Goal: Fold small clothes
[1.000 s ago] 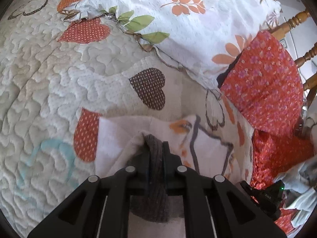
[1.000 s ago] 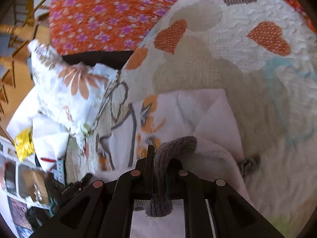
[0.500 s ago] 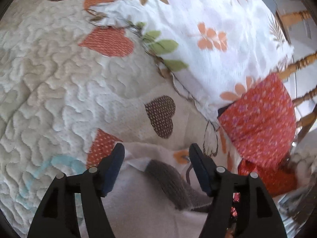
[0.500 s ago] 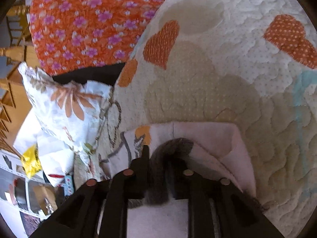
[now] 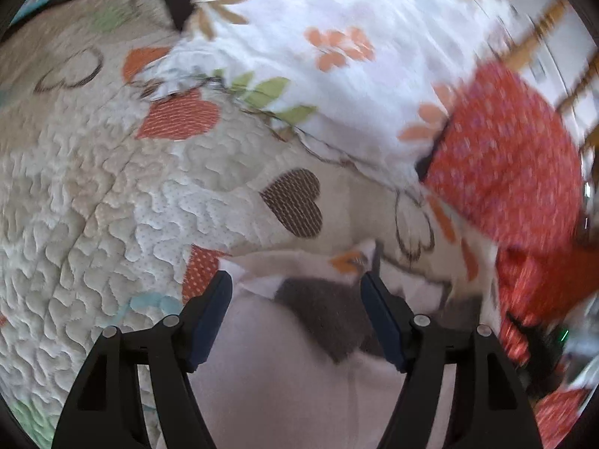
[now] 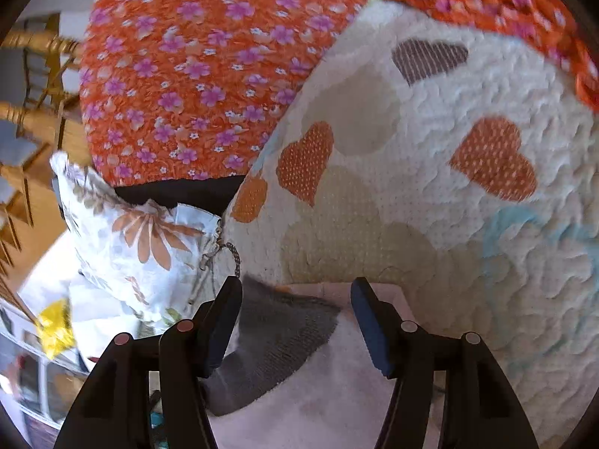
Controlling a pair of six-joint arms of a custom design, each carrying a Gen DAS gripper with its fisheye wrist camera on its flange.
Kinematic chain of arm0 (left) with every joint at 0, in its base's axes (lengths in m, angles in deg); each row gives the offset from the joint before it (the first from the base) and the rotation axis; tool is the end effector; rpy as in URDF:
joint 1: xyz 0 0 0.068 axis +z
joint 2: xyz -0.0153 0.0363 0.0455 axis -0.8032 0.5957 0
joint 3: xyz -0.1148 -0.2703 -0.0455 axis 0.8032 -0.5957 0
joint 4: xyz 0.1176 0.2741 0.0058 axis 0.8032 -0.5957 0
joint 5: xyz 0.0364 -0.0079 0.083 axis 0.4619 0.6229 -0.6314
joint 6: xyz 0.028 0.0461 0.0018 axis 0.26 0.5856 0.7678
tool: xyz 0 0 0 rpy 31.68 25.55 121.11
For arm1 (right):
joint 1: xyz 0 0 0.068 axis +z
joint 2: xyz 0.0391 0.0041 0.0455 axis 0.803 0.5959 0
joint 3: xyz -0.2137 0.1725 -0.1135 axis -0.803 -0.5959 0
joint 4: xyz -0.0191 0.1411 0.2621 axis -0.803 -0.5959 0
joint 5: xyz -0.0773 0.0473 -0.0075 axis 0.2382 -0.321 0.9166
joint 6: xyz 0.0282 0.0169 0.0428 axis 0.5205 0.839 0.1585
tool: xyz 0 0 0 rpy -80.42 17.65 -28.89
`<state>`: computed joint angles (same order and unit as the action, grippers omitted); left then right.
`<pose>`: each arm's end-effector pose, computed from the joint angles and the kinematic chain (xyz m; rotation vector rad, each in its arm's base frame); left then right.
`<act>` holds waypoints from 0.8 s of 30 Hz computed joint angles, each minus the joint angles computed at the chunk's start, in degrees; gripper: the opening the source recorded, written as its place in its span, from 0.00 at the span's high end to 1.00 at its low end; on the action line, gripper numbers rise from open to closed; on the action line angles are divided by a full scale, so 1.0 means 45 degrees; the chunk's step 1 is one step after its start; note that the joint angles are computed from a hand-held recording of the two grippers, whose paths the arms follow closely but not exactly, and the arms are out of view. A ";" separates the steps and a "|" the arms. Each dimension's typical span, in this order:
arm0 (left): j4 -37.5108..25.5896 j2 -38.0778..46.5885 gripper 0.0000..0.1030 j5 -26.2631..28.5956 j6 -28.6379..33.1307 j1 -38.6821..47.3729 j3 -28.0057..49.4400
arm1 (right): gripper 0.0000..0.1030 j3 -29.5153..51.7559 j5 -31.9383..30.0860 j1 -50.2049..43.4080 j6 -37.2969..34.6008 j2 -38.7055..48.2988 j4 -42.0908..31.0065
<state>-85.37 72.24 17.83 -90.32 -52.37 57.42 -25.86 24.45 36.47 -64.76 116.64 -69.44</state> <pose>0.2429 -0.0016 0.2201 -0.6452 2.3821 -0.4534 0.3447 -0.0802 0.1872 0.5169 2.3709 0.9569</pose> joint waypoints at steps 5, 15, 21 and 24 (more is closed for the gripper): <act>-0.0808 -0.0218 0.32 -0.0609 0.0217 -0.0207 0.0059 | 0.43 -0.0505 0.1447 0.1767 -0.1901 -0.1532 -0.0562; -0.2450 -0.1777 0.32 -0.0356 0.2216 0.2255 -0.0155 | 0.68 0.0313 0.4156 0.9296 -0.3248 -0.0875 -0.1660; -0.3132 -0.2922 0.32 -0.0439 0.3669 0.3475 -0.0575 | 0.68 0.4987 0.6814 1.1940 -0.3162 0.3495 -0.3181; -0.3338 -0.3189 0.32 -0.0184 0.4084 0.3973 -0.0732 | 0.69 0.6897 0.7303 1.2055 -0.2254 0.4865 -0.3467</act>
<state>-100.40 57.89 17.00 -71.94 -34.49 54.13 5.18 57.31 90.72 -74.90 138.53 -85.04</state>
